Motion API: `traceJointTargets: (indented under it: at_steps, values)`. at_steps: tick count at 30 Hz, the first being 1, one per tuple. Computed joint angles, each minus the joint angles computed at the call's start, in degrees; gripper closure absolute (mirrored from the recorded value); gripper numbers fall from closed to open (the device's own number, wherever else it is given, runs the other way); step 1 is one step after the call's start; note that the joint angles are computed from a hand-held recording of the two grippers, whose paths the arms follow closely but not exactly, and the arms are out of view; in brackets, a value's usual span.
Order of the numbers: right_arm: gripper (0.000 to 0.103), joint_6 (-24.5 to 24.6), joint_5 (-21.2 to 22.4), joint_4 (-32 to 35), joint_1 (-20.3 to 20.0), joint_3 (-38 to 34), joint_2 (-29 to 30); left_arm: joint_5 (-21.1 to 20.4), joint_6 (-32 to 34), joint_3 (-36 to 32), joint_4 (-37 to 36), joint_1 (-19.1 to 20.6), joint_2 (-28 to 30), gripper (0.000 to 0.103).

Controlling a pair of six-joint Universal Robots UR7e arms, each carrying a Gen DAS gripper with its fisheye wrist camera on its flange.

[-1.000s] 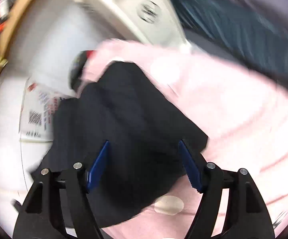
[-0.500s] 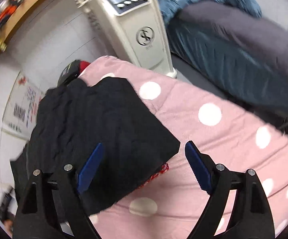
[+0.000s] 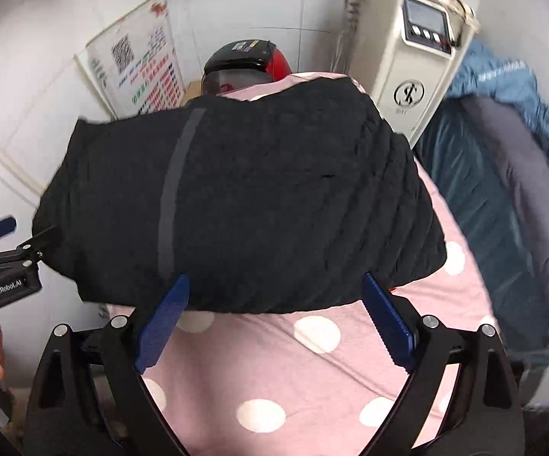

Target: Fold large clothes

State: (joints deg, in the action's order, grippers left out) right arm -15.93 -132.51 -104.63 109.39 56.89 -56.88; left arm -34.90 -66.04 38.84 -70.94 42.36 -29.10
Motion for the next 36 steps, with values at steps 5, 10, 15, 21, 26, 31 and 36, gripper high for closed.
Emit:
traceJointTargets:
  at_steps: [5,10,15,21,26,31,36]
  values:
    - [0.012,0.9,-2.5,0.8,1.1,0.7,0.0,-0.7,-0.2,-0.6,2.2,-0.4,0.8,0.006]
    - [0.012,1.0,-3.7,1.6,1.1,0.3,0.7,-1.2,-1.2,0.1,3.8,-0.6,0.4,0.006]
    - [0.012,1.2,-4.1,2.2,1.3,1.0,0.7,-1.5,-1.9,0.5,4.5,-0.4,0.0,0.006]
    - [0.012,1.2,-4.7,2.8,1.5,1.4,0.9,-1.6,-2.8,0.8,5.7,-0.3,-0.2,0.006]
    - [0.012,1.3,-4.7,3.0,1.5,1.8,0.8,-2.0,-2.8,1.5,5.3,-0.2,-0.5,0.006]
    - [0.012,1.2,-4.8,3.0,1.5,2.0,0.7,-2.2,-2.8,1.6,5.3,-0.2,-0.4,0.006]
    - [0.012,1.3,-4.7,3.0,1.5,1.9,0.7,-2.1,-2.5,1.6,5.2,-0.2,-0.2,0.006]
